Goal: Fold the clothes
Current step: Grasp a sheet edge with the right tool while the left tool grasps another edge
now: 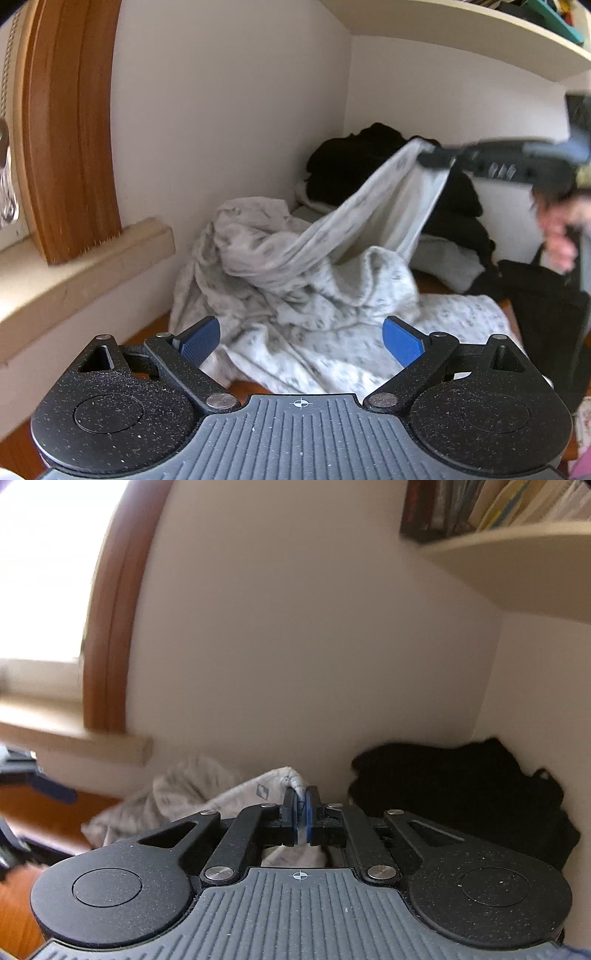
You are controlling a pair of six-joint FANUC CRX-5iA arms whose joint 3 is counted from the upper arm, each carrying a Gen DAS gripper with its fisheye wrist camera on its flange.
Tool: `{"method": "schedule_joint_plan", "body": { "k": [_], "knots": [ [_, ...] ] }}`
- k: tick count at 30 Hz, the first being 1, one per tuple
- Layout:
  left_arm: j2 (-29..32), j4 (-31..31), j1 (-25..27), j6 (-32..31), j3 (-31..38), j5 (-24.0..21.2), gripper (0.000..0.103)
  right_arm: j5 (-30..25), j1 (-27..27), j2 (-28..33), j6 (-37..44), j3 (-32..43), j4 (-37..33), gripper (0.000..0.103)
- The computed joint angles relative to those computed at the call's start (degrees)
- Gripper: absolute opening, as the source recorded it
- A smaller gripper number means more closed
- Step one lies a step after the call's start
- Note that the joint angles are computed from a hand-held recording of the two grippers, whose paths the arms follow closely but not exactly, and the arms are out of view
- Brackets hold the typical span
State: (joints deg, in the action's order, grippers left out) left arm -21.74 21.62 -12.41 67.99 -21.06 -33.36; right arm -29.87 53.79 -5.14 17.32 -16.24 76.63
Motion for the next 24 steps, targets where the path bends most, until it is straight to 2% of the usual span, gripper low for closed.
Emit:
{"method": "schedule_joint_plan", "body": {
  "k": [2, 3, 6, 8, 10, 12, 15, 17, 18, 19, 20, 21, 22, 24],
  "knots": [
    [1.3, -1.4, -0.2, 1.0, 1.5, 0.0, 0.085, 0.6, -0.2, -0.3, -1.1, 0.4, 0.9, 0.005],
    [1.9, -0.7, -0.2, 0.6, 1.9, -0.2, 0.075, 1.1, -0.5, -0.5, -2.6, 0.3, 2.2, 0.005],
    [3.5, 3.7, -0.7, -3.1, 1.7, 1.3, 0.067, 2.6, -1.4, -1.7, -6.7, -0.9, 7.0, 0.005],
    [4.5, 2.6, -1.8, -2.9, 2.5, 3.1, 0.067, 4.1, -2.8, -2.4, -9.9, -1.4, 11.0, 0.005],
    [6.0, -2.5, -3.1, 0.7, 5.0, 4.3, 0.067, 4.7, -3.5, -3.4, -12.7, -2.2, 14.5, 0.004],
    [7.4, -5.5, -4.1, 2.4, 7.0, 5.6, 0.068, 5.8, -4.1, -3.7, -13.2, -1.9, 15.4, 0.004],
    [10.4, -14.5, -6.2, 8.4, 12.3, 6.6, 0.078, 6.2, -4.2, -4.3, -13.7, -1.5, 16.3, 0.004],
    [12.6, -17.8, -7.5, 8.8, 15.3, 6.5, 0.078, 5.5, -4.2, -4.6, -13.9, -1.4, 17.0, 0.004],
    [13.6, -19.9, -8.1, 9.2, 17.2, 5.5, 0.071, 5.1, -4.2, -4.9, -13.7, -1.4, 17.0, 0.004],
    [14.4, -23.3, -8.8, 11.3, 19.4, 3.8, 0.051, 4.6, -4.2, -5.1, -13.5, -1.5, 17.1, 0.004],
    [15.1, -26.0, -9.3, 12.8, 21.4, 2.2, 0.041, 4.2, -4.1, -5.3, -13.4, -1.6, 17.1, 0.004],
    [14.5, -25.6, -8.8, 13.2, 21.4, 2.4, 0.024, 3.7, -4.1, -5.6, -13.2, -1.7, 17.1, 0.004],
    [13.4, -22.7, -7.7, 11.8, 20.2, 3.5, 0.008, 3.4, -4.2, -5.5, -13.5, -1.6, 17.5, 0.004],
    [11.3, -16.7, -5.4, 8.7, 17.9, 5.5, 0.007, 3.3, -4.6, -6.0, -14.1, -1.8, 17.9, 0.004]
  ]
}}
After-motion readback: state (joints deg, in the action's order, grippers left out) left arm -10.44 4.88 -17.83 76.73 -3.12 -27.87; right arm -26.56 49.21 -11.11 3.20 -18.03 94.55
